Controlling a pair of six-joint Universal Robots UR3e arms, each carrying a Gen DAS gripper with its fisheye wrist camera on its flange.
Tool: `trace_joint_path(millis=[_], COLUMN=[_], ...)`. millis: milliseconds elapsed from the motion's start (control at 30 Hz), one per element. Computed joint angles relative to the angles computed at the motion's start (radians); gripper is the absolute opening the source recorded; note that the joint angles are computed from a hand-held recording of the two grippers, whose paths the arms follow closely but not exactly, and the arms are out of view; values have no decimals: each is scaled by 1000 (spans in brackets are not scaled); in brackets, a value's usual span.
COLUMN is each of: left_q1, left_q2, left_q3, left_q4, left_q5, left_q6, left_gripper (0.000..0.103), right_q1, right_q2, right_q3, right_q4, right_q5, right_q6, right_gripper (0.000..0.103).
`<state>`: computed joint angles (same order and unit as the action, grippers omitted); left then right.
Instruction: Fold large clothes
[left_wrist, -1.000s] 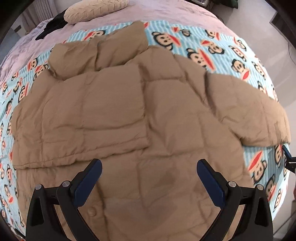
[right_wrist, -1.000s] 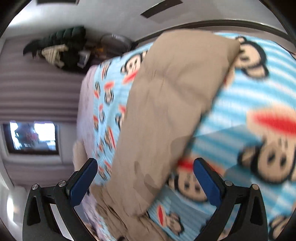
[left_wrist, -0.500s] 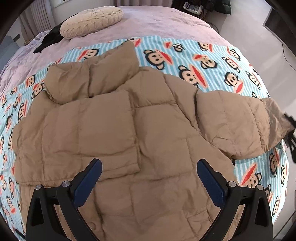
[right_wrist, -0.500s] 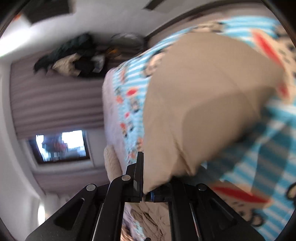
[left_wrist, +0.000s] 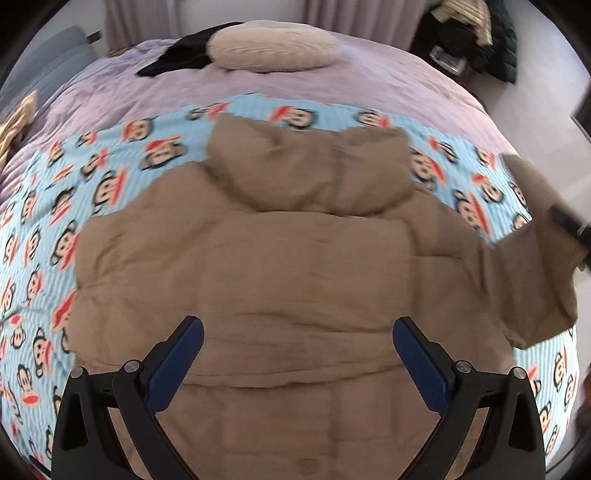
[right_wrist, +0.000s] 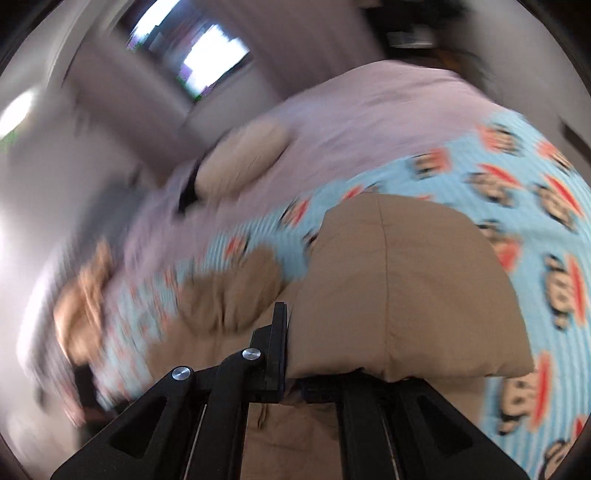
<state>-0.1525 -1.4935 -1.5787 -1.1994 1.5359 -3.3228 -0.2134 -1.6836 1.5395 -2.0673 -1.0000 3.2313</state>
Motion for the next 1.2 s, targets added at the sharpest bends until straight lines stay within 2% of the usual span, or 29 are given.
trace_joint_path(millis=[67,167,300,400,467,500,533,633,700,767,800,833,900,967,1100,1200], left_q1=[61,141,199,225,232,247,253,300,334,373,407,425,493,586,678,727], left_q2=[44,91,103,100,101,105,109,118,123,128,133,135,142,153,170,167], left_q3=[-58,-137,-211,-256,-263,-269,-268,-258,-252,-250,-253,-255,-260,-281,-310,-312], left_q4=[14,35,72,105,113,117,114,93,75,59,41,29,-28,-110,-192,-286], left_q5=[-23,-51,-94,-143,-168,-192,-203,-259,-297,-342,-384,-407,-496,-614,-709,-784], left_q6=[32,88,132,155,162,175,179,217,247,278,301,312,350,392,446,510], left_gripper=[102,102,102,102,102,102,102,102,102,102,102,102,102,102,102,102], right_q1=[189,361,440,454,434,415,390,298,207,127,108,100,149,264,488,591], right_q2=[99,229,325,357,309,264,199,46,-44,-84,-81,-69,-20,70,255,377], right_q3=[-21,-47,-28,-48,-14,25,90,281,413,497,501,502,432,273,-26,-186], right_q4=[-69,-123,-152,-104,-95,-107,-142,-263,-346,-408,-414,-435,-459,-425,-301,-217], right_q5=[-116,-239,-307,-322,-295,-274,-253,-162,-101,-60,-52,-53,-106,-178,-297,-335], right_q6=[34,59,91,149,190,218,261,379,484,576,599,621,613,529,362,306], right_gripper=[6,6,6,12,27,54,75,76,73,42,12,6,5,4,4,5])
